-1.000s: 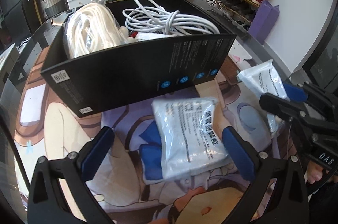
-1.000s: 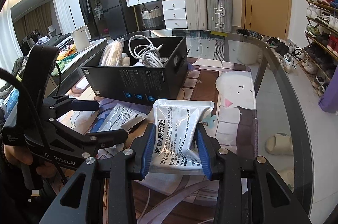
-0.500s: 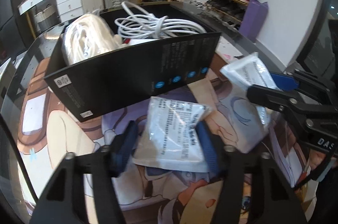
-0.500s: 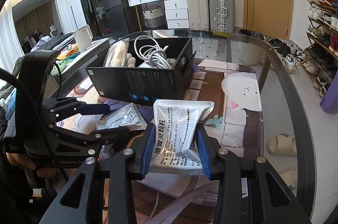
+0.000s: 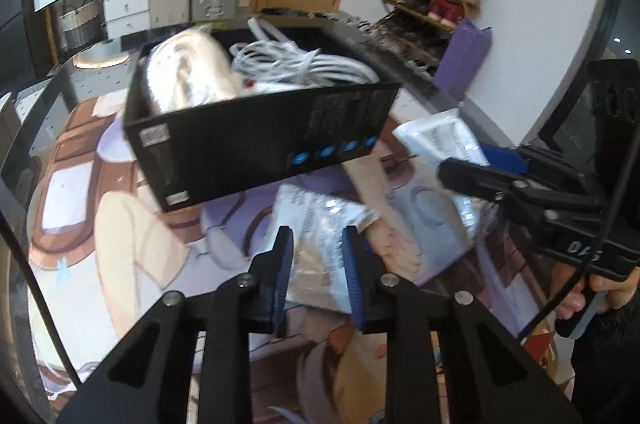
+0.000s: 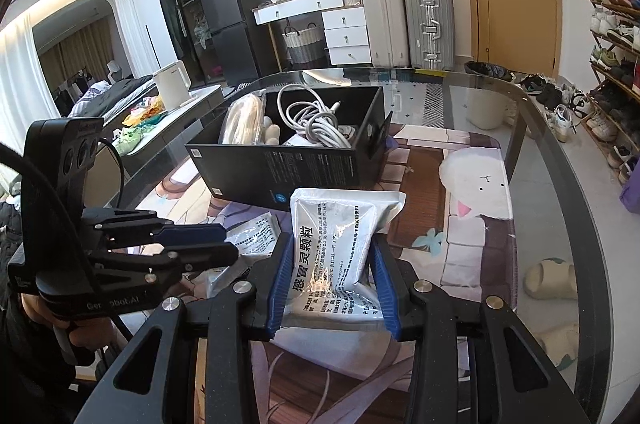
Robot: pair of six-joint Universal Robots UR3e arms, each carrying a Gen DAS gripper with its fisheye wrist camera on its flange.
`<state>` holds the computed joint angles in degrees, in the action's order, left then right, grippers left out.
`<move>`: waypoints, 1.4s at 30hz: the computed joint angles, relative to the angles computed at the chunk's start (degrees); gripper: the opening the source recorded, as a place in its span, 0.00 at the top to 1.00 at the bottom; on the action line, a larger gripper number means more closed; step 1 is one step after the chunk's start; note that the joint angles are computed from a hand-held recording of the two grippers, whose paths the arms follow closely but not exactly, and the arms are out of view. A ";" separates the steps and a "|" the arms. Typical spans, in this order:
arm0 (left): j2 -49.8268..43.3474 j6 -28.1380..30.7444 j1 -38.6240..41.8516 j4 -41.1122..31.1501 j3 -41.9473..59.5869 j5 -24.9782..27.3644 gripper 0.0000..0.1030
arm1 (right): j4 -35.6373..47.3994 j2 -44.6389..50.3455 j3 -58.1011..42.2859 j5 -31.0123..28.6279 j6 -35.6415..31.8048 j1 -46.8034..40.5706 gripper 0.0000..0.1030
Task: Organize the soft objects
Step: 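Grasp the second white sachet with the left tool while the right tool holds its sachet, then carry both sachets over the black box with both tools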
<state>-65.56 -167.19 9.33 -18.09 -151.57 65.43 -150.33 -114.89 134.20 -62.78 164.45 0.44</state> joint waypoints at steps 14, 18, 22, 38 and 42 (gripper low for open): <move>-5.24 -0.33 -0.72 -0.33 2.65 0.20 0.22 | 0.30 0.80 -0.83 -0.58 0.04 1.11 0.62; -4.72 -0.46 -0.43 -2.62 3.55 -0.34 0.22 | 0.82 0.46 -0.71 -0.33 -0.30 0.55 0.62; -5.55 -1.76 -2.09 -1.82 3.78 -0.10 0.20 | 0.99 0.58 -0.75 0.11 -0.44 0.14 0.62; -10.40 -3.29 -5.74 7.91 3.44 6.77 0.63 | 0.67 0.34 -0.61 -0.11 -0.46 0.60 0.62; -5.07 -0.85 -1.21 6.02 0.10 2.35 0.64 | 0.45 0.06 -0.51 0.05 -0.29 0.64 0.62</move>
